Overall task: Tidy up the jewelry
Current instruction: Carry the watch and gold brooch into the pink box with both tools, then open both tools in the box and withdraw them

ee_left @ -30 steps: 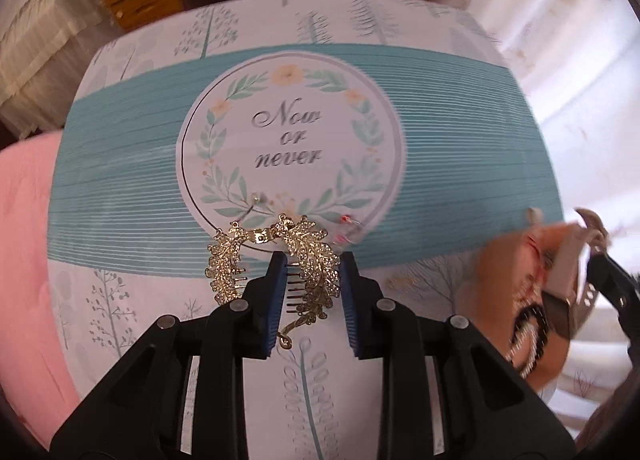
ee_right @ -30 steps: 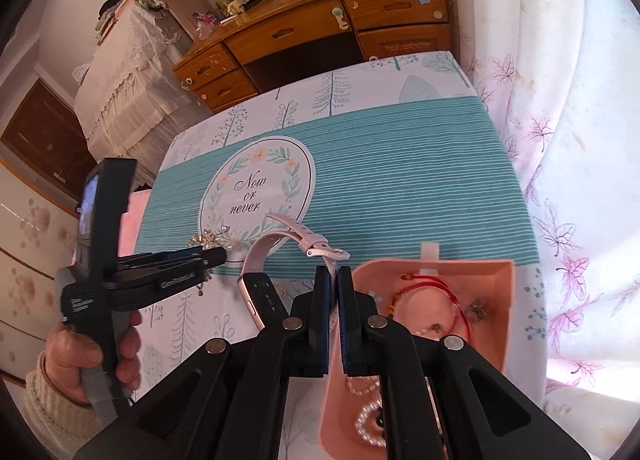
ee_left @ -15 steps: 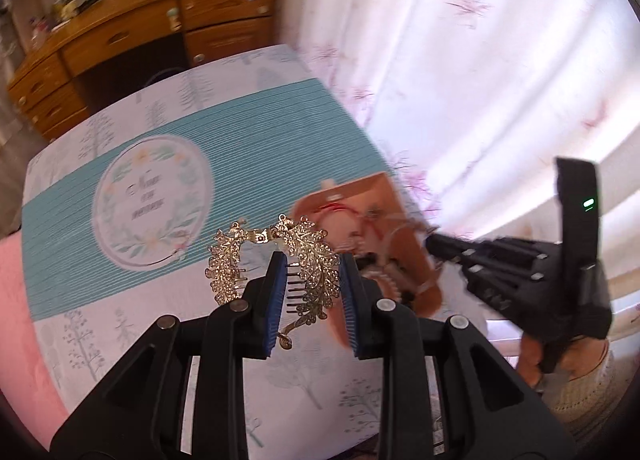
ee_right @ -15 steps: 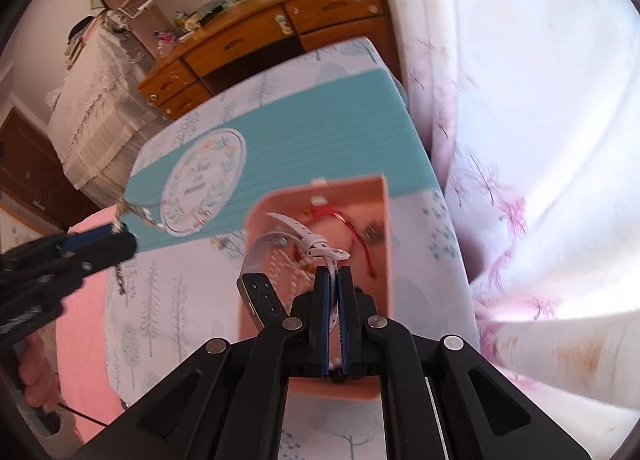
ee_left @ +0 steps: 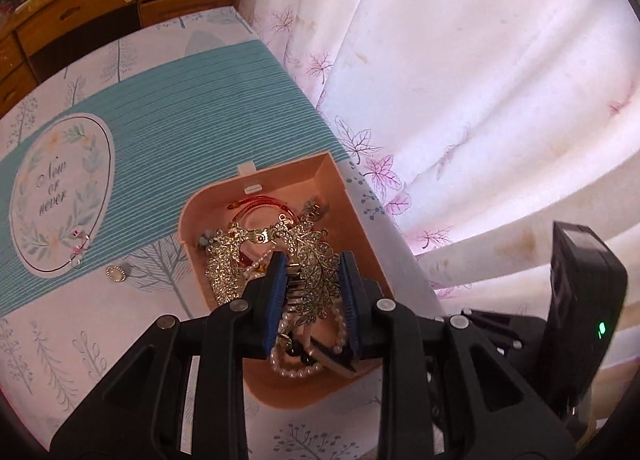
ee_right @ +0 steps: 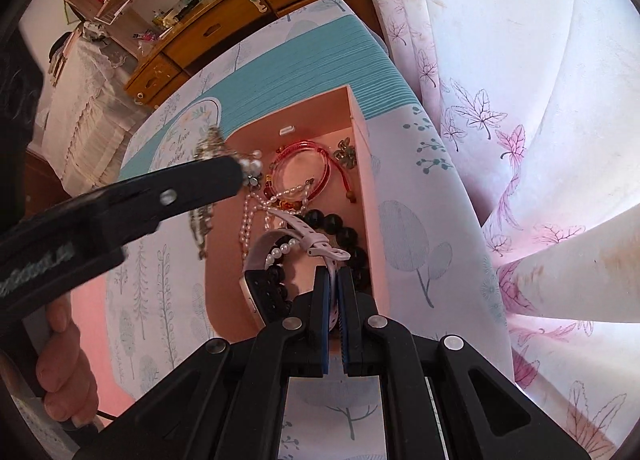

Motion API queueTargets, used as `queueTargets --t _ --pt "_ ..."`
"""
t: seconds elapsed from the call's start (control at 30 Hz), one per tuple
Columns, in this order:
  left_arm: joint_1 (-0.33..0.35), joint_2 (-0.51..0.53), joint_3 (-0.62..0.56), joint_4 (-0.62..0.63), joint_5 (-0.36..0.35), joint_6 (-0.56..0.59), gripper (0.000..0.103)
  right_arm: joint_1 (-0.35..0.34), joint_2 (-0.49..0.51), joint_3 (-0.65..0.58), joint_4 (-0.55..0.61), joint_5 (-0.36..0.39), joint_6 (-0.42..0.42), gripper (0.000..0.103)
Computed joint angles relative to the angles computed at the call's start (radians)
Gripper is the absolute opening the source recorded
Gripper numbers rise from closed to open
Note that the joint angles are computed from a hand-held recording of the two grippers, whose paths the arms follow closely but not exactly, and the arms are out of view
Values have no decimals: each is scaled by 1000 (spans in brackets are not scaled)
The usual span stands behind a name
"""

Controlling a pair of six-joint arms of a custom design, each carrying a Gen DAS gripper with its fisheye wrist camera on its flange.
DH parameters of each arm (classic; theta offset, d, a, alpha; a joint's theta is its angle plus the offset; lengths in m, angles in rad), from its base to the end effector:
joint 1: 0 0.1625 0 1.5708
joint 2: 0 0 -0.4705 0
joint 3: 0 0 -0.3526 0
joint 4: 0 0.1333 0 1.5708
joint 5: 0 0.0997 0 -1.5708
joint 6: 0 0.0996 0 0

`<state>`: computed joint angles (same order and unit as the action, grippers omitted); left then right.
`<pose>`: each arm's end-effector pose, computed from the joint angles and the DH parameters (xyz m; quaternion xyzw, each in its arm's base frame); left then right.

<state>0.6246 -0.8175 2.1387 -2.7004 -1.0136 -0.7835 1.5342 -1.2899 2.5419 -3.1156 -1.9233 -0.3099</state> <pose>-0.2893 -0.4378 0.0621 0.1040 0.9517 -0.1487 0.2476 0.0856 -0.3668 0.2190 0.1073 -0.9684 0.1116 0.1956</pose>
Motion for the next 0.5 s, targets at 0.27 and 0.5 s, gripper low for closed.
queueTargets --t 0.27,0.5 --pt "54 50 -23 -18 -9 1 23 32 117 -15 -98 -29 38 4" --pt "71 62 -23 -21 15 18 25 31 134 -39 -94 -28 57 10"
